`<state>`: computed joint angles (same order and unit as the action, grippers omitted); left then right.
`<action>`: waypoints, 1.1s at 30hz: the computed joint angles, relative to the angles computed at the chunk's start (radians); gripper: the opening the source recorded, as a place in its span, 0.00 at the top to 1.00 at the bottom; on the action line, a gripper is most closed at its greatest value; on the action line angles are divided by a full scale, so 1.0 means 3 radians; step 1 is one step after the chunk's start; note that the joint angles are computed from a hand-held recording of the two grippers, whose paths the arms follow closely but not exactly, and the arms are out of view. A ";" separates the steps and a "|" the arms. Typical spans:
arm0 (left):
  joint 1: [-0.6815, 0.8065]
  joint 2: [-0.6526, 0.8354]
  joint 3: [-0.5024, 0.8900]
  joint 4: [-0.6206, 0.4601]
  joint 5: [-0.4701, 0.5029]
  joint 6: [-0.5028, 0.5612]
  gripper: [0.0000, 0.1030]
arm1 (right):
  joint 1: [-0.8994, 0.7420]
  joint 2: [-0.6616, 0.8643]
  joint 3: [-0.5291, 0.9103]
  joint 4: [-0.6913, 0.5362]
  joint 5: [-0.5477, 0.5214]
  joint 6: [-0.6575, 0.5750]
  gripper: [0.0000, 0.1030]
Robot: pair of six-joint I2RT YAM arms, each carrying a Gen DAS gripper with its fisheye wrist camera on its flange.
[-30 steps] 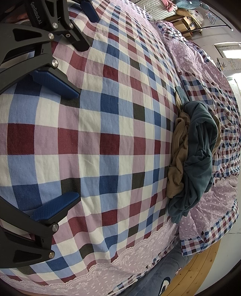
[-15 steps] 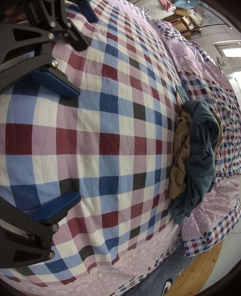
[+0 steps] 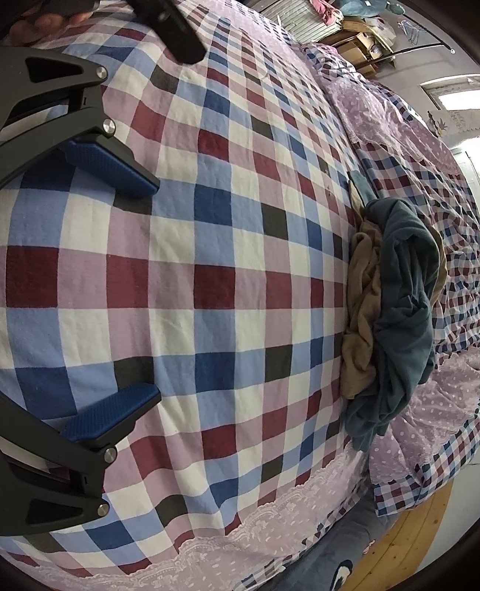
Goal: Fold clothes
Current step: 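Reach the right tool to the teal garment and close on it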
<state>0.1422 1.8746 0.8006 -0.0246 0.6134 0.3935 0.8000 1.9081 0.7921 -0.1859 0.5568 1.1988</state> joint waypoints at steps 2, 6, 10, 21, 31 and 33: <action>0.0033 0.0013 0.0042 -0.0087 0.0076 0.0008 0.00 | 0.0047 0.0036 0.0057 -0.0072 0.0062 0.0033 0.00; 0.0057 -0.0011 0.0063 -0.0182 0.0138 0.0054 0.00 | 0.0101 0.0017 0.0034 -0.0030 0.0121 0.0059 0.00; 0.0094 0.0001 0.0143 -0.0298 0.0214 0.0021 0.00 | 0.0147 -0.0074 -0.0086 0.0156 0.0208 0.0059 0.00; 0.0298 0.0096 0.0436 -0.0646 0.0503 -0.0013 0.00 | 0.0065 -0.0454 -0.0430 0.0898 0.0332 -0.0352 0.22; 0.0435 0.0175 0.0697 -0.0981 0.0814 -0.0064 0.00 | -0.0272 -0.0751 -0.0056 0.0301 0.0711 -0.0922 0.38; 0.0462 0.0172 0.0722 -0.1017 0.0899 -0.0052 0.00 | -0.0408 -0.0772 0.0039 0.0305 0.0718 -0.1224 0.38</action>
<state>0.2807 1.9261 1.0170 -0.3298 0.8830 0.3780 0.6776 1.6764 0.8039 -0.0942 0.7723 0.8316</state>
